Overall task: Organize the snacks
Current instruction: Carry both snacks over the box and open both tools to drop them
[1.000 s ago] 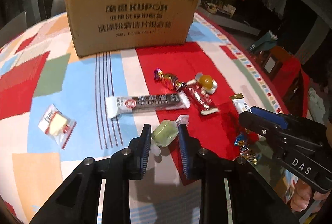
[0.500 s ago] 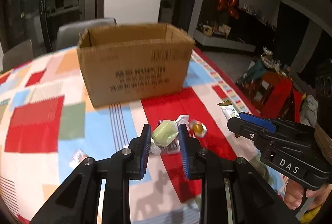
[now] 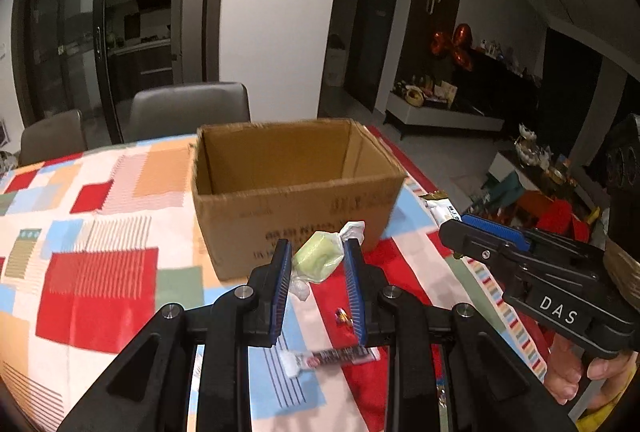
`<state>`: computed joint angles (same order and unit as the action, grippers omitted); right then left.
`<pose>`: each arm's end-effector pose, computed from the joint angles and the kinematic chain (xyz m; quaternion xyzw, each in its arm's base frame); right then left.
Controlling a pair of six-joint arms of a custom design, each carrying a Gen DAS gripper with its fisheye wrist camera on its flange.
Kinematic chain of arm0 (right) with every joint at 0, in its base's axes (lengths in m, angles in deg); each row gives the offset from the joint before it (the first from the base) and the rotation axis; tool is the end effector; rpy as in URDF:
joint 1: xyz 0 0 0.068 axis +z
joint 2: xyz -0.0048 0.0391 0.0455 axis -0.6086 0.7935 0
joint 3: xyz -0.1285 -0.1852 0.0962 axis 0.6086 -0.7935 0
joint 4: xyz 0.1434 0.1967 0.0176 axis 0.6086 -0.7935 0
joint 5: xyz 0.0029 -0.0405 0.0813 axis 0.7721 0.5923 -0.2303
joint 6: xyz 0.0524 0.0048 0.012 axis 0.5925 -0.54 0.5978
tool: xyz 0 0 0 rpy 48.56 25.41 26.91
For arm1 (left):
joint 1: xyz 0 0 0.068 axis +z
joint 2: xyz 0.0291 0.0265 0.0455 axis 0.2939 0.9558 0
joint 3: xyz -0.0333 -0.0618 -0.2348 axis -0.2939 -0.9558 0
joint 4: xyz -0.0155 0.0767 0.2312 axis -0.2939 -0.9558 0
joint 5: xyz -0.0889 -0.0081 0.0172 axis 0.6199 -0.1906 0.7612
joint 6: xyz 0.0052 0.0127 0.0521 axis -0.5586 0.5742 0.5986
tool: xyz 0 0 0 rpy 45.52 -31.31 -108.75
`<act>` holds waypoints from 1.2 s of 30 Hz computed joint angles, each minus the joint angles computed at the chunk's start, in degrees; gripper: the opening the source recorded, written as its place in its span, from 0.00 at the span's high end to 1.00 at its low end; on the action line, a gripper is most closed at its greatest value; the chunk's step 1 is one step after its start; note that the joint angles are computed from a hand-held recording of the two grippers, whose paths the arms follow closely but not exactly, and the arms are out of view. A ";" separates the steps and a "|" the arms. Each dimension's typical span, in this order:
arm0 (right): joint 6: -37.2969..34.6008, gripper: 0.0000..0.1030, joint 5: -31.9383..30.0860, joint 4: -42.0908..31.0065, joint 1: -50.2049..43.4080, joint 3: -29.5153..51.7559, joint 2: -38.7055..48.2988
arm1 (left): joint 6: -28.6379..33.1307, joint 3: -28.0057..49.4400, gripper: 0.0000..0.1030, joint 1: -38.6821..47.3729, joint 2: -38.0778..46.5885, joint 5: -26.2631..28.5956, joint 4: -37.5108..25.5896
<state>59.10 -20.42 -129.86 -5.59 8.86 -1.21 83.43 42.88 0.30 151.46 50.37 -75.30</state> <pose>0.1000 0.0404 0.1920 0.1968 0.8672 0.0357 0.4560 0.2119 -0.0814 0.2144 0.3399 0.8328 -0.2244 0.3749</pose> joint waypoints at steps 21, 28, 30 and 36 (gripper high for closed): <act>-22.19 0.77 -18.99 25.81 -26.63 11.13 28.25 | -3.24 20.75 0.74 -2.42 20.44 -4.20 7.02; -21.75 0.55 -20.36 27.12 -30.08 14.75 33.48 | -4.87 27.84 0.55 -5.24 27.12 -8.82 6.23; -21.92 0.56 -20.47 26.32 -30.61 14.51 32.65 | -5.00 27.40 0.42 -5.65 26.71 -9.05 6.26; -21.82 0.55 -21.25 24.02 -32.33 13.97 30.76 | -4.78 26.34 0.33 -6.88 25.91 -10.46 5.91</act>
<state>37.27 -41.67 -105.84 -37.93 22.82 29.55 78.65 69.23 -6.58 177.37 39.91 -69.40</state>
